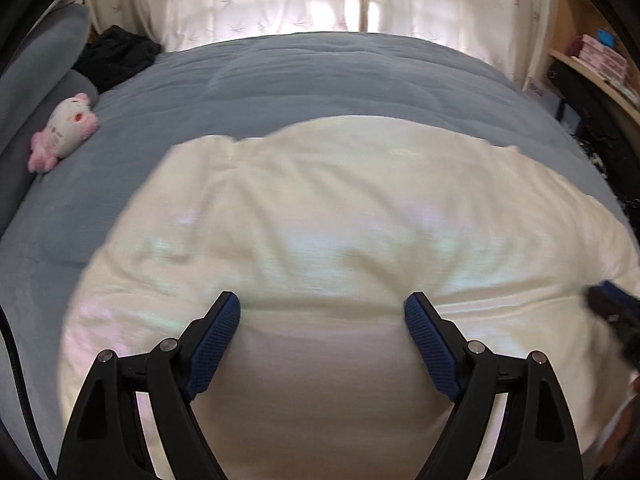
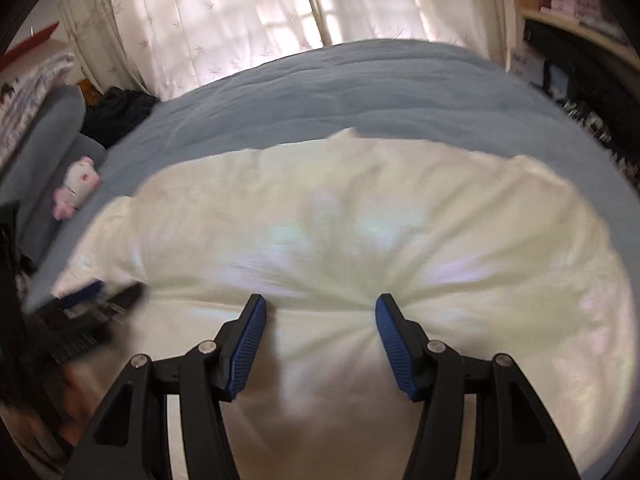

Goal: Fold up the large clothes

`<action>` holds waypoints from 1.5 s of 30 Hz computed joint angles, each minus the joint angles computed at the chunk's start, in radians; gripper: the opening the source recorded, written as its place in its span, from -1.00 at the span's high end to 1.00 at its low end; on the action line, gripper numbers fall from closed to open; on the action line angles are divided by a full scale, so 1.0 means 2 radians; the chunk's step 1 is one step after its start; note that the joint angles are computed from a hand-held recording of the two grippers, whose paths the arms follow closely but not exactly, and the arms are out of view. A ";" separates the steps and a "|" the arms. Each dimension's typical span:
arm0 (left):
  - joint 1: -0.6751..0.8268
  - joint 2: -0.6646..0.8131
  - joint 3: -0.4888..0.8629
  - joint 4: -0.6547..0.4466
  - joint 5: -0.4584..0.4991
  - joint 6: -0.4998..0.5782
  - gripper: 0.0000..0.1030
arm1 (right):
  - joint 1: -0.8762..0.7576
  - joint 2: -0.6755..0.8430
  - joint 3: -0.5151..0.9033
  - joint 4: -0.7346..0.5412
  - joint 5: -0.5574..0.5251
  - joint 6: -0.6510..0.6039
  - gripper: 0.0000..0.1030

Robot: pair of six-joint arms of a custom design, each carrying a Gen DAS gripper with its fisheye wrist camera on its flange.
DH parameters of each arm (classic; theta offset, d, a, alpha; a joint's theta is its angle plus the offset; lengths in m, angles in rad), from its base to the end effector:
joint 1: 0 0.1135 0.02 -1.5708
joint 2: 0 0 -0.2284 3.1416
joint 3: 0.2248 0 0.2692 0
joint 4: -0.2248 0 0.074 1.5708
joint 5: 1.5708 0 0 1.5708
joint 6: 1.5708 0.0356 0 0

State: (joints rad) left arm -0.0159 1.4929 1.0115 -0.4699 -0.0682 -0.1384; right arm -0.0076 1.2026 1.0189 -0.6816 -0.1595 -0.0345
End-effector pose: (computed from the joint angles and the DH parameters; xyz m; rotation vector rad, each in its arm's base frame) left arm 0.3262 -0.0028 0.1837 -0.1816 2.5124 0.0235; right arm 0.2776 0.0035 0.2546 -0.1041 2.4267 0.1752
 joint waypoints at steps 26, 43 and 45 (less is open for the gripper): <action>0.222 -0.147 -0.015 -0.151 0.150 0.088 -0.98 | -0.156 -0.092 0.013 -0.125 -0.059 -0.020 -0.11; 0.471 -0.294 -0.179 -0.469 0.479 0.374 -0.98 | -0.028 -0.272 -0.045 -0.213 -0.096 0.054 -0.11; 0.460 -0.304 -0.205 -0.452 0.486 0.362 -0.98 | -0.002 -0.284 -0.055 -0.218 -0.087 0.064 -0.11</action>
